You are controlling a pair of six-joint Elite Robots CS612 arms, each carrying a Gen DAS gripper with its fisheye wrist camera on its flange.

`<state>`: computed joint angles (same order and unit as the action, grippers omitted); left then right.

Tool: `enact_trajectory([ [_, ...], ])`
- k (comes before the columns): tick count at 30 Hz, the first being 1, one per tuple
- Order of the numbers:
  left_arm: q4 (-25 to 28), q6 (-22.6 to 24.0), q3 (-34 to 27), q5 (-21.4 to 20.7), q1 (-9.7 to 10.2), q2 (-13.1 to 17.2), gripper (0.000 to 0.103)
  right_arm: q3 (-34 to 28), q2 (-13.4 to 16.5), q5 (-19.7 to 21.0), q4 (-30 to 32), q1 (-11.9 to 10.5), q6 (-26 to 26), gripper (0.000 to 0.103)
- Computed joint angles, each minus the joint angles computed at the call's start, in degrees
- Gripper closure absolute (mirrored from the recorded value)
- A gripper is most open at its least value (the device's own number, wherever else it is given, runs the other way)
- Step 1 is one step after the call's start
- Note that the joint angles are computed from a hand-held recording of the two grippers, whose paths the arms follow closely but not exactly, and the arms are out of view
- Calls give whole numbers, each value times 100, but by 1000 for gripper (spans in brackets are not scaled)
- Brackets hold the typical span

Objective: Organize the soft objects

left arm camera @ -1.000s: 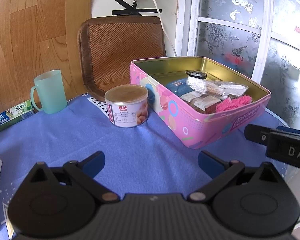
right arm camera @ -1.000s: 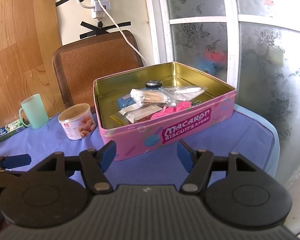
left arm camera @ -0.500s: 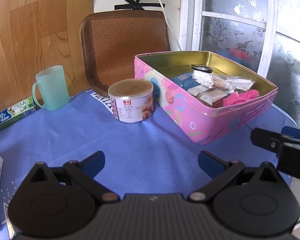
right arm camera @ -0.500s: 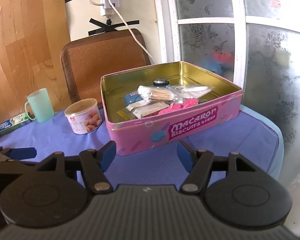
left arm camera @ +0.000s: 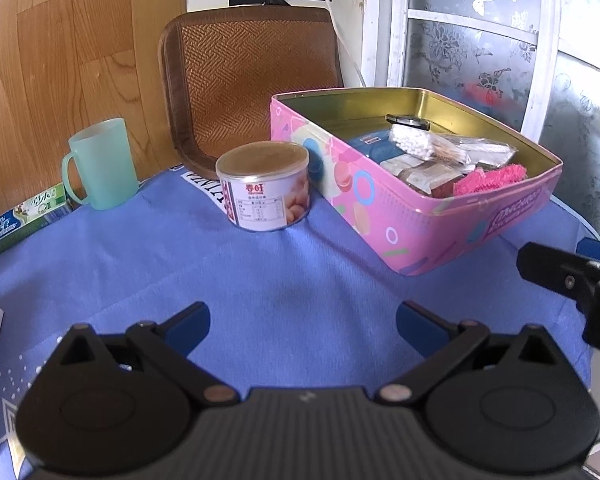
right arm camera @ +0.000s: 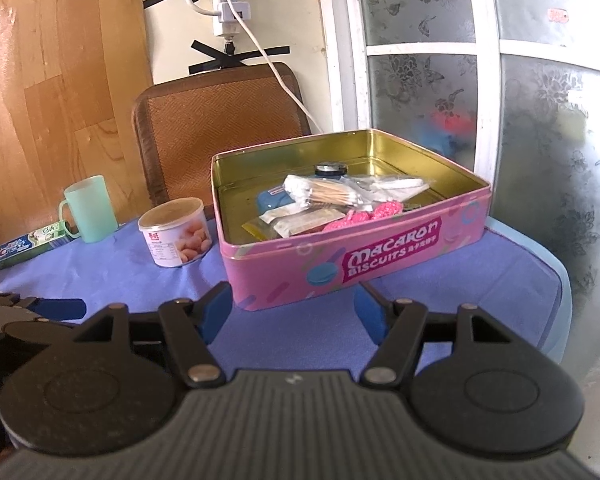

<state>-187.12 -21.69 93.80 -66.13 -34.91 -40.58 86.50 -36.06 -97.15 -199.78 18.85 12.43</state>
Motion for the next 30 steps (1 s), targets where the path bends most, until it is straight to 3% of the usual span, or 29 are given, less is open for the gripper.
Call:
enact_trajectory([
  [30,131,-68,-16,-134,19,-5,0,20,4,64,26,-1,27,34],
])
